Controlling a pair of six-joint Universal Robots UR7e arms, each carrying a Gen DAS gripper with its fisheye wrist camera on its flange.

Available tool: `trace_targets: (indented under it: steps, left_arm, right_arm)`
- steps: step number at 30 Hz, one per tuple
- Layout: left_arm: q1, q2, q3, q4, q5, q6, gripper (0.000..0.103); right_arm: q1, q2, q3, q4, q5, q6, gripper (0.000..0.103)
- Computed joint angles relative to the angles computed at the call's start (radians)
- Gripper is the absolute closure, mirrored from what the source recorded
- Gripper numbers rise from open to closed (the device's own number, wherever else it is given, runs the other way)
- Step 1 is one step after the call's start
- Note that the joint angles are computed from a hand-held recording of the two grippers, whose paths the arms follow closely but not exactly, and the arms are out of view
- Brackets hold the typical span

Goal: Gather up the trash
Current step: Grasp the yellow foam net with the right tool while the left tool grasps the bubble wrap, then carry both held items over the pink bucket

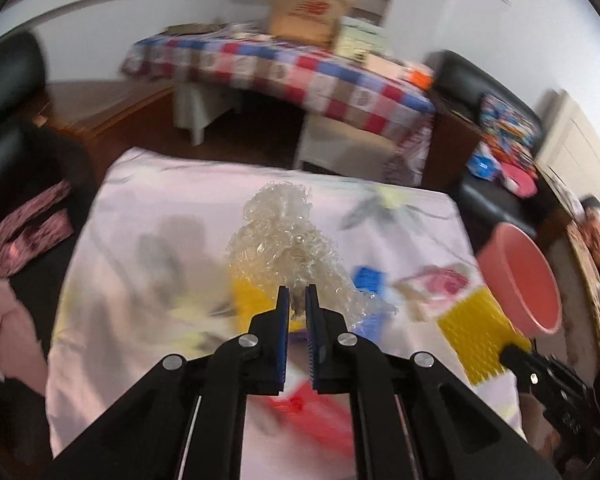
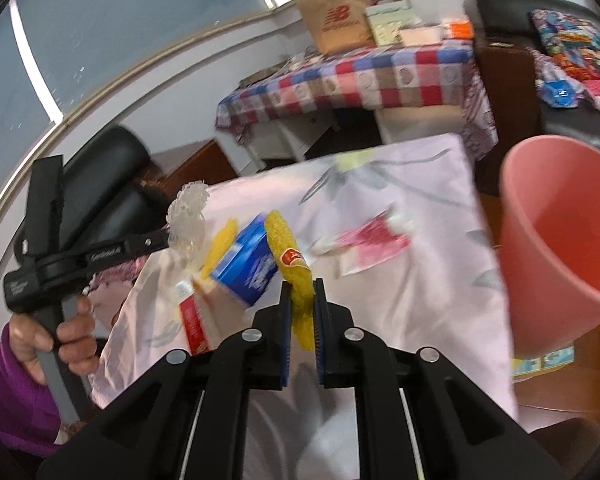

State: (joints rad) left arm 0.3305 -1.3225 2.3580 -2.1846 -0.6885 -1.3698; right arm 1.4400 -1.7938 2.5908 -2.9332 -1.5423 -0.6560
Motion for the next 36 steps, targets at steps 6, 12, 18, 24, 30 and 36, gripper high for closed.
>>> trace_targets:
  steps: [6, 12, 18, 24, 30, 36]
  left_arm:
    - [0.013, 0.181, -0.096, -0.246, -0.033, 0.248, 0.096]
    - [0.034, 0.373, -0.241, -0.426, -0.099, 0.474, 0.096]
    - [0.054, 0.532, -0.391, -0.482, -0.165, 0.614, 0.096]
    - [0.068, 0.666, -0.529, -0.494, -0.218, 0.715, 0.096]
    - [0.092, 0.765, -0.645, -0.466, -0.272, 0.760, 0.096]
    - [0.110, 0.833, -0.728, -0.414, -0.304, 0.785, 0.096]
  right_arm:
    - [-0.062, -0.052, -0.024, -0.057, -0.001, 0.000, 0.093]
    - [-0.158, -0.101, -0.050, -0.122, 0.026, -0.008, 0.093]
    - [-0.239, -0.110, -0.077, -0.195, 0.042, 0.004, 0.093]
    - [-0.301, -0.092, -0.104, -0.256, 0.055, 0.011, 0.093]
    - [-0.341, -0.067, -0.117, -0.295, 0.055, 0.004, 0.093]
    - [-0.340, -0.017, -0.143, -0.307, 0.024, 0.005, 0.093]
